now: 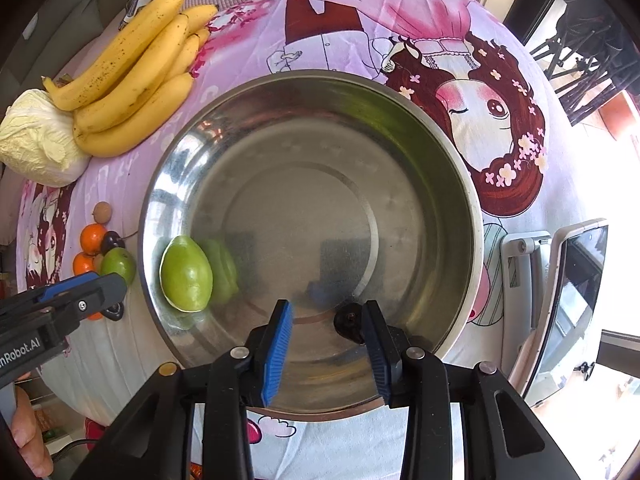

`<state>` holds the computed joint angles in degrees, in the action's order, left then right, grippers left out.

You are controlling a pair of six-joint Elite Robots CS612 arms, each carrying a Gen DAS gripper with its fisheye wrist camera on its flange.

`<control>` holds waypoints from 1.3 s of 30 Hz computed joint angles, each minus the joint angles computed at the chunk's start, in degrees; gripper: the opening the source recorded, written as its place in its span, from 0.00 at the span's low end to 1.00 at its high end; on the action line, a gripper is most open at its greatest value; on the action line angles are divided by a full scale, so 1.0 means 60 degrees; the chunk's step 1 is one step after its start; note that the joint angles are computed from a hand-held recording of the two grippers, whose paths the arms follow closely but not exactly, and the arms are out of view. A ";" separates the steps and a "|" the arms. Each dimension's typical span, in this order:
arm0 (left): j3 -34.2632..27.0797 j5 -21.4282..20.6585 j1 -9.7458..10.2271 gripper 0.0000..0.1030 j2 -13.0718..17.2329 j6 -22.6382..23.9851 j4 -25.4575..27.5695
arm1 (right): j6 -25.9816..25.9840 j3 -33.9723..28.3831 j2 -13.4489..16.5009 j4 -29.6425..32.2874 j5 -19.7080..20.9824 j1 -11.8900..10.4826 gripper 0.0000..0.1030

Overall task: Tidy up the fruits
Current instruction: 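Release the green apple and dark cherry into the steel bowl with both tools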

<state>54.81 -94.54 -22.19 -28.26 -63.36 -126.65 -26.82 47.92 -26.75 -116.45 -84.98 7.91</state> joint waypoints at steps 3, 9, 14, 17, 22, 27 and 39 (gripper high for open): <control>0.0420 0.0028 0.0031 0.53 -0.0189 -0.0311 -0.0132 | 0.0009 0.0239 -0.0122 -0.0122 -0.0123 0.0060 0.48; 0.1273 0.0298 0.0061 0.65 -0.0612 -0.0811 -0.0369 | -0.0262 0.0834 -0.0434 -0.0646 -0.0375 0.0206 0.49; 0.1901 0.0640 0.0066 0.80 -0.0948 -0.1143 -0.0407 | -0.0051 0.0955 -0.0503 -0.0529 -0.0517 0.0304 0.59; 0.2296 0.0852 0.0063 0.89 -0.1155 -0.1138 -0.0445 | -0.0158 0.0952 -0.0494 -0.0700 -0.0512 0.0302 0.71; 0.3139 0.1540 0.0004 0.94 -0.1649 -0.0997 -0.0582 | -0.0197 0.0952 -0.0519 -0.0402 -0.0111 0.0281 1.00; 0.4090 0.1791 0.0021 0.95 -0.2182 -0.1145 -0.1144 | -0.0117 0.0969 -0.0588 -0.0517 -0.0317 0.0361 1.00; 0.6169 0.3134 -0.0149 0.95 -0.3467 -0.1902 -0.2208 | -0.0201 0.1521 -0.1029 -0.0809 -0.0095 0.0545 1.00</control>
<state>91.83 -75.73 -23.09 -49.06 -74.78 -139.89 -28.02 57.04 -32.92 -121.31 -85.55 11.18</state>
